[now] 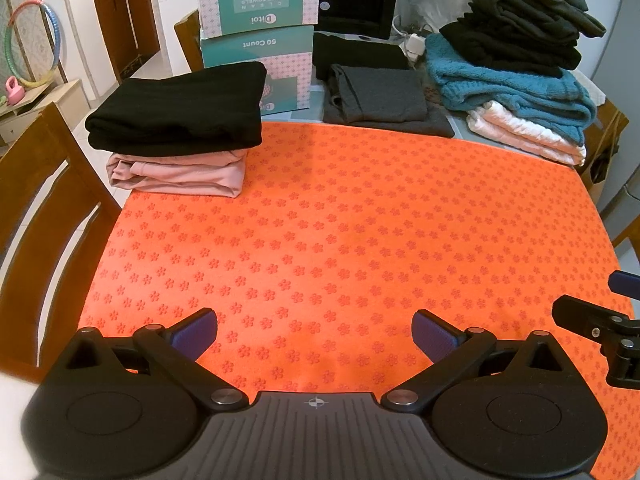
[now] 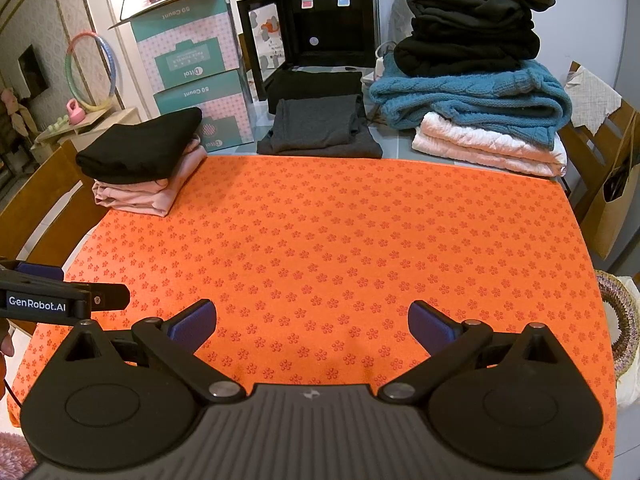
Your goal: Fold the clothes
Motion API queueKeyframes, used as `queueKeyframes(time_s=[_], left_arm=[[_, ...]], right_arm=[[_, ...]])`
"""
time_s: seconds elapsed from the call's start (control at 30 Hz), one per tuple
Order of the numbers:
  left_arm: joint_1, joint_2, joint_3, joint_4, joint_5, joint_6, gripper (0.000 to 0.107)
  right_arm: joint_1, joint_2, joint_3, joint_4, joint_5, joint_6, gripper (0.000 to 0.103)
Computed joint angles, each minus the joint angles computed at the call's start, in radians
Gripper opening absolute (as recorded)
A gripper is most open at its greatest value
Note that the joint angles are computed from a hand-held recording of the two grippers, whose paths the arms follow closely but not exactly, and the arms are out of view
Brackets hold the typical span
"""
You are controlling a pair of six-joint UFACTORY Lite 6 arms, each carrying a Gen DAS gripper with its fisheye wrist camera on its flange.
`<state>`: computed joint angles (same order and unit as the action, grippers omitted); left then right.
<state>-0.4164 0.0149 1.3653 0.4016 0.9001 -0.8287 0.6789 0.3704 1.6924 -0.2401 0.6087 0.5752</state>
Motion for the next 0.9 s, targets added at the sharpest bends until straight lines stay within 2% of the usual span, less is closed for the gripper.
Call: queueKeyframes(time_s=[0.9], left_arm=[[-0.002,0.023,0.02,0.006,0.009,0.025,0.103]], right_arm=[[-0.004,0.031,0.032,0.006,0.019,0.003,0.103]])
